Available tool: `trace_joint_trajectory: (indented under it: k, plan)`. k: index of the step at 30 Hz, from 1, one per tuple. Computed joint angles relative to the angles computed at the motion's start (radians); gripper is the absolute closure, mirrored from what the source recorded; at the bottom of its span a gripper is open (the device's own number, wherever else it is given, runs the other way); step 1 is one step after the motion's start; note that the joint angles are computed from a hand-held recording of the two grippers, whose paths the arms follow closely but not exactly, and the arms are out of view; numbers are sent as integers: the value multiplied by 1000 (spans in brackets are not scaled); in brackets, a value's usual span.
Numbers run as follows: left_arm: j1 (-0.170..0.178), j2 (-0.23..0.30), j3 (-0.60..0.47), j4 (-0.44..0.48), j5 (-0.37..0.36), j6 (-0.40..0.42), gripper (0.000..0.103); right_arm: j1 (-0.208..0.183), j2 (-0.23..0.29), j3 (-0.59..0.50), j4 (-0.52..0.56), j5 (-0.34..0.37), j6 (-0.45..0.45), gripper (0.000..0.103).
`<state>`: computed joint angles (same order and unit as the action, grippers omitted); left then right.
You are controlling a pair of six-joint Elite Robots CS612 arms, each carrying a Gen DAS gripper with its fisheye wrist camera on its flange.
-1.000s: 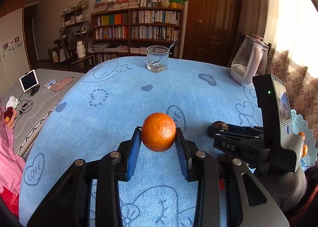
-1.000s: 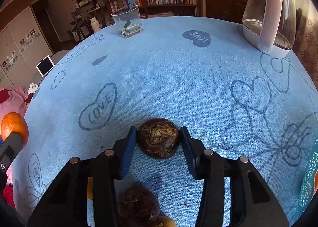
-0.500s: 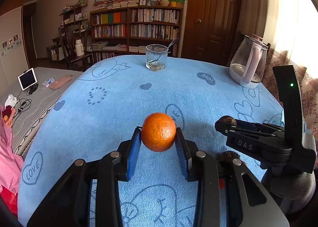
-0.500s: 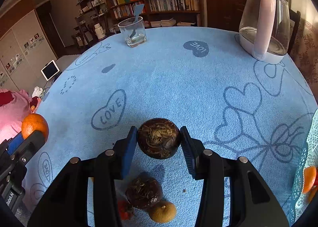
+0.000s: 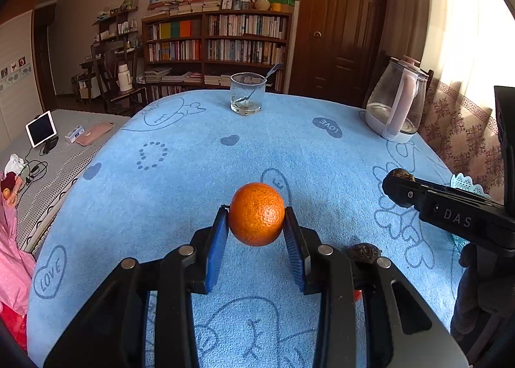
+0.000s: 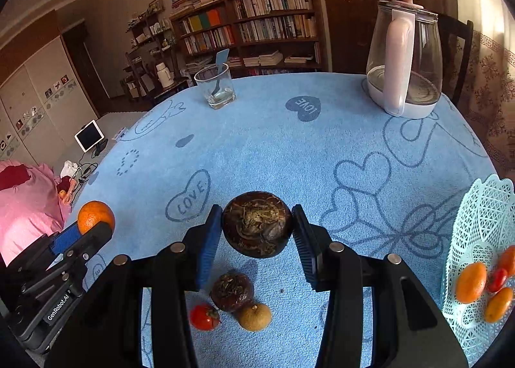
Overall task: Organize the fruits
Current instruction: 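Carry the dark brown fruit into the basket and open the right tool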
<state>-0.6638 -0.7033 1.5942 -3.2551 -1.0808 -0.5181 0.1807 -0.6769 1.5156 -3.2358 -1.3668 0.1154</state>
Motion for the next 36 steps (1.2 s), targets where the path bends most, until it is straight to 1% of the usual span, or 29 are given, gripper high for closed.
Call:
trace_joint_trajectory:
  k: [6, 16, 19, 25, 32, 36]
  plan:
    - [-4, -3, 4, -8, -8, 11, 68, -19, -24, 50, -50, -7, 33, 58]
    - [-10, 0, 1, -7, -25, 24, 68, -61, -60, 138, -121, -51, 95, 58]
    - [-12, 2, -2, -4, -34, 30, 68, -72, -72, 167, -138, -88, 107, 58]
    - [-18, 5, -3, 0, -45, 39, 68, -84, -89, 228, -197, -200, 112, 58]
    - [-27, 12, -16, 34, -77, 40, 68, -97, -95, 274, -238, -258, 106, 58]
    - [-33, 14, -24, 46, -78, 51, 68, -101, -93, 288, -256, -281, 101, 58]
